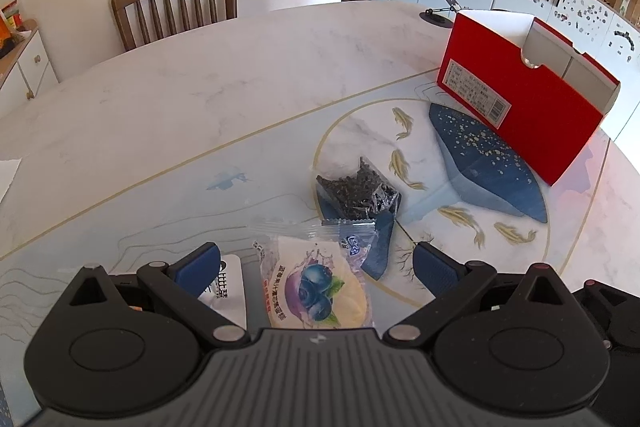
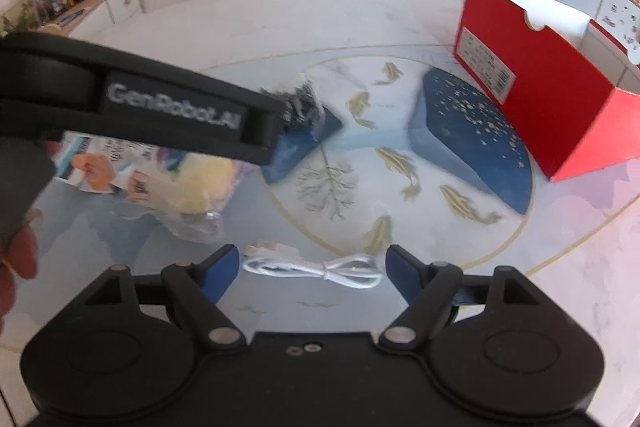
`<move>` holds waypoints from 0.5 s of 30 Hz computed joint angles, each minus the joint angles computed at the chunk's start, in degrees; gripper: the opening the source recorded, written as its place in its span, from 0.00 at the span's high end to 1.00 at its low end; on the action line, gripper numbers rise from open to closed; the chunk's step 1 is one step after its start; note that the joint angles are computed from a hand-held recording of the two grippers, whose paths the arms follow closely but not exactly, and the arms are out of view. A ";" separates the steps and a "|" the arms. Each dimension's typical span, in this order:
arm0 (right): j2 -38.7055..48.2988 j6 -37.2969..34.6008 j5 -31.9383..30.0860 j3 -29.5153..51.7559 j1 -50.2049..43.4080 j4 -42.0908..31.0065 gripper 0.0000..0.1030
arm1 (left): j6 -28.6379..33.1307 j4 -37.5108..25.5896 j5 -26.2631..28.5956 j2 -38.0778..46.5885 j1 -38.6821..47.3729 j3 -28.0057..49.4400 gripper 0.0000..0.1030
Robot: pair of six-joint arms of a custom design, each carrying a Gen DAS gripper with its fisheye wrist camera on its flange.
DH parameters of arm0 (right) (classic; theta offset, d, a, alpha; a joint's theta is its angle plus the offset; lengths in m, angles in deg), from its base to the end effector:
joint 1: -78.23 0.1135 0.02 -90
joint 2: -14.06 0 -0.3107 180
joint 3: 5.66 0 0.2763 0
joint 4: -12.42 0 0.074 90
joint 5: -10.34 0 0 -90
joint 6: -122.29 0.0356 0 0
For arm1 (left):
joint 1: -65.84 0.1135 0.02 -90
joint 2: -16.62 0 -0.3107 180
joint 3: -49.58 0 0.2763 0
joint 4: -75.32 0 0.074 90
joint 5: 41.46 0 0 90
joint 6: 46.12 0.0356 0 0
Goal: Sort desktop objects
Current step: 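Move left gripper to the blueberry bread bag while right gripper approaches the white cable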
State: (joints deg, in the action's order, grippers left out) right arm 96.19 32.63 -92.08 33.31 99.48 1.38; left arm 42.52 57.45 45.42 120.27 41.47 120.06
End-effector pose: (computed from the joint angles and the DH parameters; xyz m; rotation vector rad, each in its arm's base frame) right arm 0.2234 0.0951 0.1441 -0.5477 2.4771 0.4244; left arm 0.3592 -0.1606 0.1791 0.4682 2.4193 -0.1286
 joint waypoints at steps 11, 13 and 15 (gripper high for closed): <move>1.81 -0.93 0.02 0.07 -0.70 1.05 0.22 | 0.23 2.75 -0.83 1.60 -0.19 -1.18 0.00; 1.98 -1.42 -0.47 0.28 -1.17 0.86 0.23 | 0.18 2.70 -0.12 2.07 0.05 -1.00 0.00; 2.30 -2.32 -1.11 0.32 -1.78 1.14 0.23 | 0.24 3.09 0.19 2.29 0.11 -1.14 0.00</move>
